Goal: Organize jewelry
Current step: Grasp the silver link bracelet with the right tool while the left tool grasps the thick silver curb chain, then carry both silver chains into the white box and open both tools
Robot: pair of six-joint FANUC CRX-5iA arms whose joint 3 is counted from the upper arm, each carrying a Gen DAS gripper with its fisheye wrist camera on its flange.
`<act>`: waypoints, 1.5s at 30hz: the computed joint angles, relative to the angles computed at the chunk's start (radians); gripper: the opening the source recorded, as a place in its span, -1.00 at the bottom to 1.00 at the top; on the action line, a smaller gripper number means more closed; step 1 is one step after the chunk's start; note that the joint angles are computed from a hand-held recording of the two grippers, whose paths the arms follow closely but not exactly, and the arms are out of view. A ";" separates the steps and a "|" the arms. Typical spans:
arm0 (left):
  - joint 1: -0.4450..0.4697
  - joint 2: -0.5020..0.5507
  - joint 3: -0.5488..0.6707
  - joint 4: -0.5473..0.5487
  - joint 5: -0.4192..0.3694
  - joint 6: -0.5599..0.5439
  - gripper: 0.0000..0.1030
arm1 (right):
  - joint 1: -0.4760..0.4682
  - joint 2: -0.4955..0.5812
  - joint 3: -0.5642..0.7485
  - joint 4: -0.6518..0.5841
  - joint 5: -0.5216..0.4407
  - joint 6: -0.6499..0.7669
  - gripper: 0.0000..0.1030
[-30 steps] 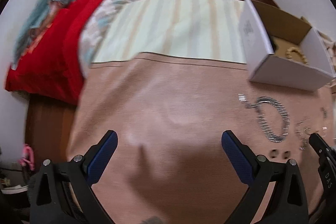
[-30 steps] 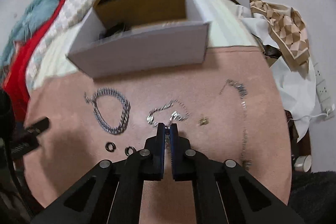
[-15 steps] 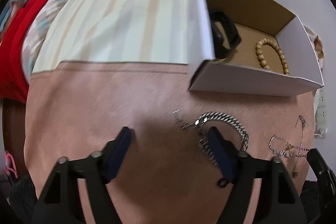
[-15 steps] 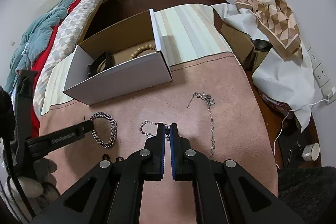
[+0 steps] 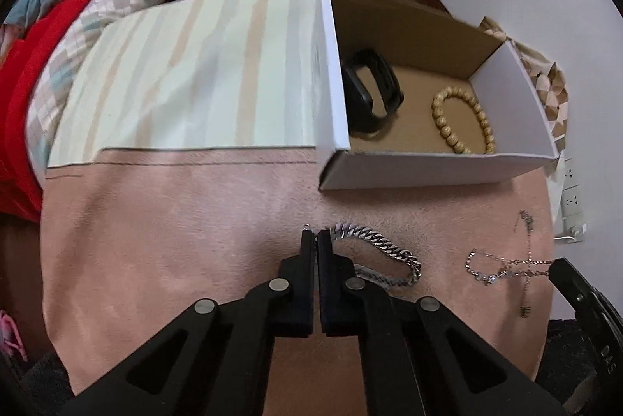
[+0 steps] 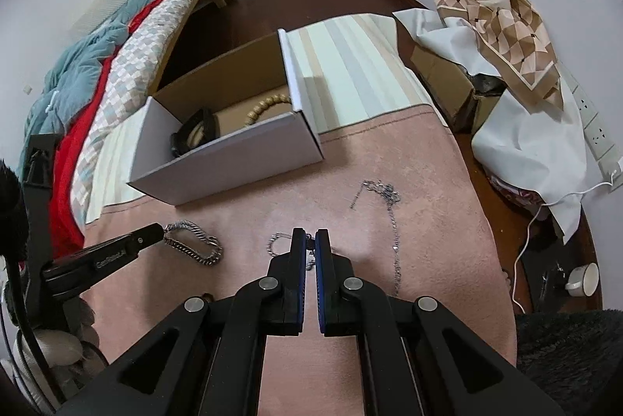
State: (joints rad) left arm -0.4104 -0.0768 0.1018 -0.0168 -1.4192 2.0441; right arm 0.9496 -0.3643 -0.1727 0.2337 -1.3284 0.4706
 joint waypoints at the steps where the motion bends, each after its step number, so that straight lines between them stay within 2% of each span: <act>1: 0.007 -0.008 0.002 -0.001 0.000 -0.008 -1.00 | 0.003 0.000 0.004 0.000 0.005 0.003 -0.91; 7: 0.036 -0.057 0.018 0.009 0.003 -0.031 -1.00 | -0.004 0.003 0.030 -0.009 0.023 0.025 -0.91; 9: 0.052 -0.047 0.011 0.050 0.033 -0.046 -0.99 | -0.011 0.004 0.038 -0.012 0.029 0.029 -0.91; 11: 0.087 -0.057 -0.026 0.091 0.051 -0.065 -0.91 | -0.014 0.004 0.040 -0.007 0.031 0.031 -0.91; 13: 0.108 -0.048 -0.050 0.128 0.037 -0.061 -0.88 | -0.016 0.001 0.035 -0.002 0.032 0.025 -0.91; 15: 0.092 -0.025 -0.046 0.127 0.037 -0.031 -0.83 | -0.019 -0.002 0.029 -0.005 0.030 0.020 -0.91; 16: 0.076 -0.023 -0.047 0.117 0.039 -0.028 -0.73 | -0.021 -0.003 0.026 -0.009 0.028 0.018 -0.91; 18: 0.048 -0.019 -0.056 0.120 0.061 -0.046 -0.23 | -0.030 -0.006 0.017 -0.023 0.022 0.017 -0.91; 20: 0.014 -0.009 -0.055 0.120 0.082 -0.070 -0.06 | -0.039 -0.008 0.010 -0.035 0.014 0.016 -0.91; 28: -0.127 0.112 0.076 0.012 0.005 -0.117 -0.06 | -0.078 -0.016 -0.008 -0.047 0.008 0.009 -0.91; 37: -0.188 0.178 0.160 -0.073 -0.059 -0.120 -0.08 | -0.099 -0.015 -0.017 -0.066 0.003 0.013 -0.91; 38: -0.191 0.181 0.163 -0.076 -0.059 -0.121 -0.14 | -0.100 -0.014 -0.019 -0.067 0.003 0.012 -0.91; 41: -0.207 0.189 0.173 -0.096 -0.062 -0.132 -0.87 | -0.100 -0.012 -0.019 -0.067 0.003 0.010 -0.91; 45: -0.203 0.170 0.151 -0.089 -0.037 -0.137 -0.95 | -0.100 -0.010 -0.018 -0.068 0.003 0.012 -0.91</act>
